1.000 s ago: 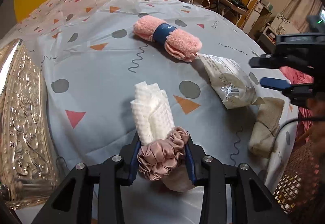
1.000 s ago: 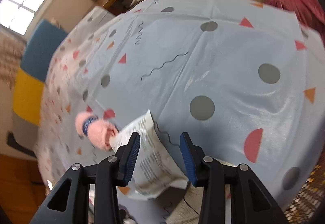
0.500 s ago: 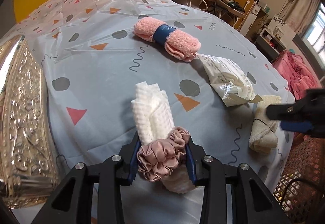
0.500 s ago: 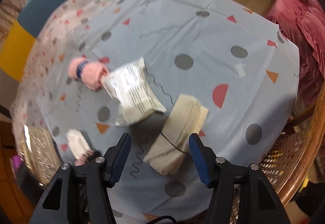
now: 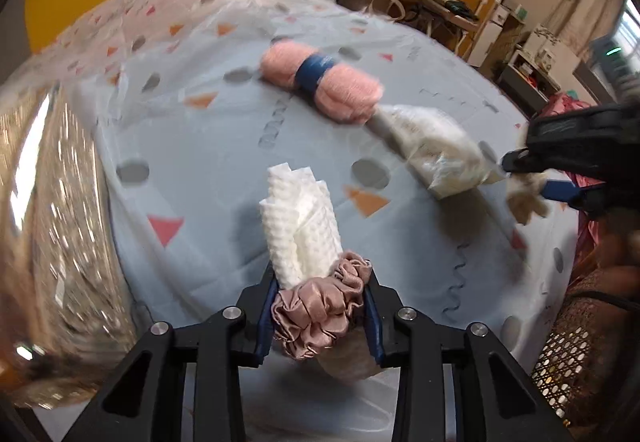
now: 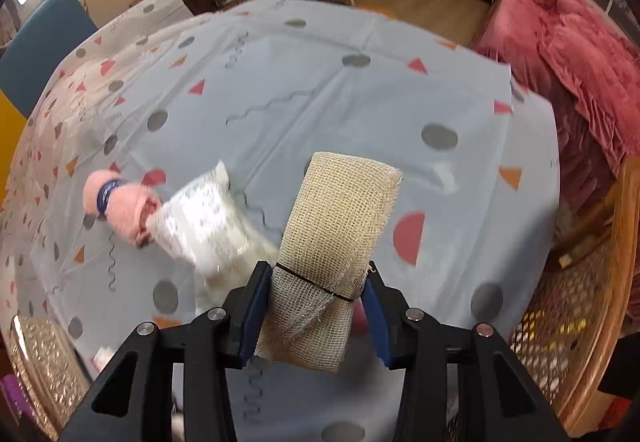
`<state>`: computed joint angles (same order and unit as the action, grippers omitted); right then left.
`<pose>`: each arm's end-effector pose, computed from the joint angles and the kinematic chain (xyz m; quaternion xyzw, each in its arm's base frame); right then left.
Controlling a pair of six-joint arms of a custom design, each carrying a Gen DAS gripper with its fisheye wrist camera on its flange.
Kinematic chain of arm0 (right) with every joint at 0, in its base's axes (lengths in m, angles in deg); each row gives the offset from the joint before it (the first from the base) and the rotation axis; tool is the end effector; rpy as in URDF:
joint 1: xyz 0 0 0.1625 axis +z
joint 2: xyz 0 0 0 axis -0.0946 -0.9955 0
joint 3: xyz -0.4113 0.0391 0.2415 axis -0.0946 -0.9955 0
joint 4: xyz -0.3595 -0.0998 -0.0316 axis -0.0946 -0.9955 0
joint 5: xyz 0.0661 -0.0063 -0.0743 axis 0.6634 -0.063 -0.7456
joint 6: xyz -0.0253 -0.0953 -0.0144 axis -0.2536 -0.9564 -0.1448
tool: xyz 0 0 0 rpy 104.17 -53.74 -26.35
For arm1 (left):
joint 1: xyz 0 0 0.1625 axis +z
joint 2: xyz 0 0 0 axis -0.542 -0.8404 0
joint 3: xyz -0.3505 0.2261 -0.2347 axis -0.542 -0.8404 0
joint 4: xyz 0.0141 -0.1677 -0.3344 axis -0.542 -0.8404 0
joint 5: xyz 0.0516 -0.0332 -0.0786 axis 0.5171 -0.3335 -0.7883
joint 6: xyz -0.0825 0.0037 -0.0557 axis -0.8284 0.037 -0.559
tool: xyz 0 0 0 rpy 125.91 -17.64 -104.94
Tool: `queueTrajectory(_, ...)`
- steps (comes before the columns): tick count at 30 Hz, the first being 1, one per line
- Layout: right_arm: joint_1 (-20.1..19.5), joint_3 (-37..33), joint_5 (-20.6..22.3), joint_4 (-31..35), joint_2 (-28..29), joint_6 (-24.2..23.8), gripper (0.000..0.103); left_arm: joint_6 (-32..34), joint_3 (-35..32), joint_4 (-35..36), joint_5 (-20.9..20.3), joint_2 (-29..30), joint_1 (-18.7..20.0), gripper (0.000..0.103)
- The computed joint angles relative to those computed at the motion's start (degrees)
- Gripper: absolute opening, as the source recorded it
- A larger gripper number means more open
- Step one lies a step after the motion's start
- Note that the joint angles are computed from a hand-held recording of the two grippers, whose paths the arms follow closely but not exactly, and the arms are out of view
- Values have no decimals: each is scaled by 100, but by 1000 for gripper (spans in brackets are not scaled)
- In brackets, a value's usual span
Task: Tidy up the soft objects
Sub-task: 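Lift the waffle cloth with the left tool while the right grasps the beige mesh bundle, then carry the waffle cloth into the gold tray and open the left tool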
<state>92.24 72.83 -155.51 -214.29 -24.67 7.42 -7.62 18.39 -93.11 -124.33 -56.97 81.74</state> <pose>0.0204 -0.6017 0.2804 -0.3072 -0.8089 0.3267 0.3803 -0.2929 -0.6167 -0.0200 0.2961 0.9166 -0.1316 0.2342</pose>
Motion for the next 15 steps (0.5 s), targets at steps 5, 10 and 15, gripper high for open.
queueTrajectory(5, -331, -29, 213, 209, -4, 244, 45, -65, -506, 127, -116, -70, -40, 37)
queueTrajectory(10, -393, 42, 686, 113, -113, 81, 46, -278, -1130, 197, -144, -284, 72, 37)
queueTrajectory(15, -396, 106, 707, 126, -176, 11, 46, -251, -1504, 25, 377, -663, 291, 37)
